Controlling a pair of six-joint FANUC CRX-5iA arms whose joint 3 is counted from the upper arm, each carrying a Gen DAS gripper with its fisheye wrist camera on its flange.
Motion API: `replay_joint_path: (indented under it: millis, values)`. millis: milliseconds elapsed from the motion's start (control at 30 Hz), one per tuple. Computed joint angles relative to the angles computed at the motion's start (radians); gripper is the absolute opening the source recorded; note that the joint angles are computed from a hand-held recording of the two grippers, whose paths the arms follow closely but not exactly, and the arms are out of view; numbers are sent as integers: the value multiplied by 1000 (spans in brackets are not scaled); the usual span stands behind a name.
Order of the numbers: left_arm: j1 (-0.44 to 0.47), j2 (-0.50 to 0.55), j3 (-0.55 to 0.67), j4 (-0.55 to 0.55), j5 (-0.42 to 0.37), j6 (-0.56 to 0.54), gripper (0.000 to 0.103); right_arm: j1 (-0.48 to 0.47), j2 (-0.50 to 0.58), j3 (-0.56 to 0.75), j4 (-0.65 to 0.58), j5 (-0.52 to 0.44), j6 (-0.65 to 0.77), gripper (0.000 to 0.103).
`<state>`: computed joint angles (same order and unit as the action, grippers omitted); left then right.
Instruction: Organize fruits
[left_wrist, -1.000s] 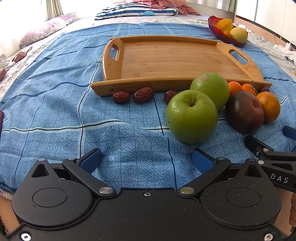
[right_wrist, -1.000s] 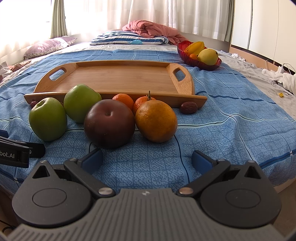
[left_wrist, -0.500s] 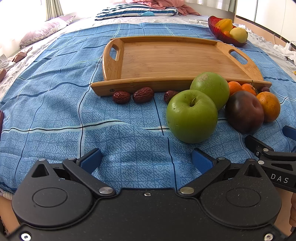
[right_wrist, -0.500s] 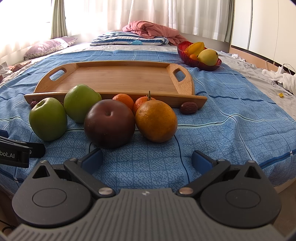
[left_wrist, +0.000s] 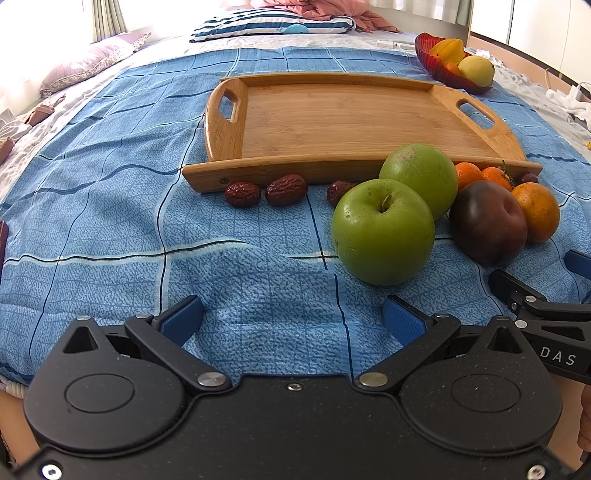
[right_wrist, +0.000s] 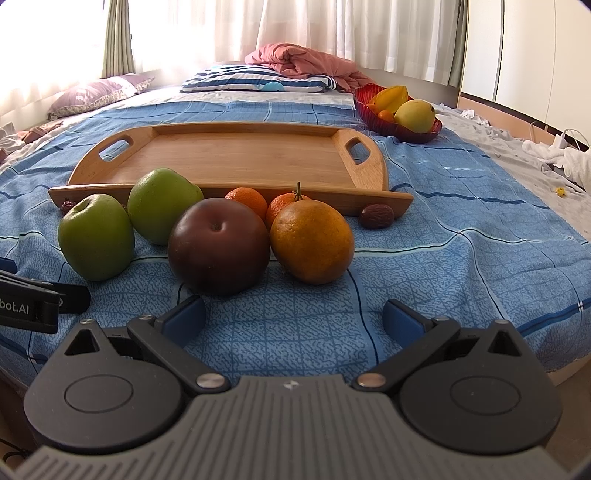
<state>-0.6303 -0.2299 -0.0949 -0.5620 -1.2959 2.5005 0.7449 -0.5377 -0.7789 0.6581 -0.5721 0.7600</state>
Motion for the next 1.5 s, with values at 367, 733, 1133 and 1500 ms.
replay_joint_path:
  millis: [367,733,1133,1500]
  values:
    - [-33,-10,-12,-41,7,28,103,-4,-14,-8,-10,20,30,103]
    - [-98,-24,-33,-143,26,97,103,-30,-20,-11,-48,65,77,103]
    - [-151,-89,-54,-230,161,107,99,-98,-57,13,-181,179,159,89]
    - [-81,-80,-58,-131,249,78,78,-195,18,151,-524,165,274,55]
